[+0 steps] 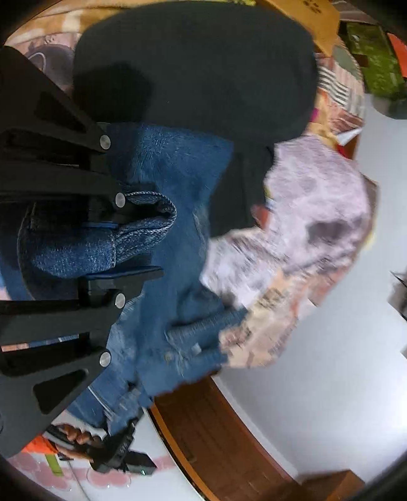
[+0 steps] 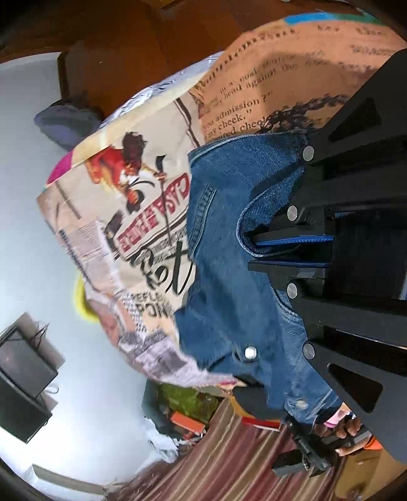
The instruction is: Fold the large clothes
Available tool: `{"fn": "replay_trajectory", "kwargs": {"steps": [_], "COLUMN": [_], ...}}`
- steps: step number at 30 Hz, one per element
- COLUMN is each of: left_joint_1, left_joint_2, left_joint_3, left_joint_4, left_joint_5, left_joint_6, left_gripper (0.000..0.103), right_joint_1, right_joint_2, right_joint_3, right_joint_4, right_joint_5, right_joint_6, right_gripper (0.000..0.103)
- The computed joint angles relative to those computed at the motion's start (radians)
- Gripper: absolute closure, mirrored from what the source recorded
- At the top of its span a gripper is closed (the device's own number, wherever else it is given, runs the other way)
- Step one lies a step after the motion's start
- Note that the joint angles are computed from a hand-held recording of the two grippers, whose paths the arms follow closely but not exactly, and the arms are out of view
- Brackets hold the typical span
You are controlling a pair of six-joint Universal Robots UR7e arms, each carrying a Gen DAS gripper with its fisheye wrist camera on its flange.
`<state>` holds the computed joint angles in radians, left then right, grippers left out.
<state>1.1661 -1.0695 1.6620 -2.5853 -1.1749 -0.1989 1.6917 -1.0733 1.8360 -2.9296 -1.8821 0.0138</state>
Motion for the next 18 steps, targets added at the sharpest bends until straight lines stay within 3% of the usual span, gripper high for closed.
{"fn": "replay_trajectory", "kwargs": {"steps": [5, 8, 12, 15, 18], "left_joint_1": [-0.014, -0.049, -0.111, -0.16, -0.201], "left_joint_2": [0.002, -0.013, -0.054, -0.103, -0.159], "left_joint_3": [0.035, 0.042, 0.096, 0.164, 0.224], "left_joint_4": [-0.02, 0.045, 0.068, 0.035, 0.008], "left_joint_5": [0.055, 0.134, 0.237, 0.293, 0.319], "left_joint_6": [0.057, 0.045, 0.093, 0.136, 0.15], "left_gripper": [0.082, 0.081, 0.075, 0.062, 0.053], "right_joint_1": [0.019, 0.045, 0.104, 0.14, 0.176], "right_joint_2": [0.007, 0.006, -0.005, -0.028, -0.057], "right_joint_3": [0.007, -0.002, 0.003, 0.04, 0.086], "right_joint_4": [-0.006, 0.026, 0.06, 0.035, 0.014], "right_joint_5": [-0.055, -0.109, -0.23, -0.279, -0.303], "right_joint_6": [-0.059, -0.078, -0.095, -0.133, -0.167], "right_gripper": [0.095, 0.089, 0.07, 0.06, 0.06]}}
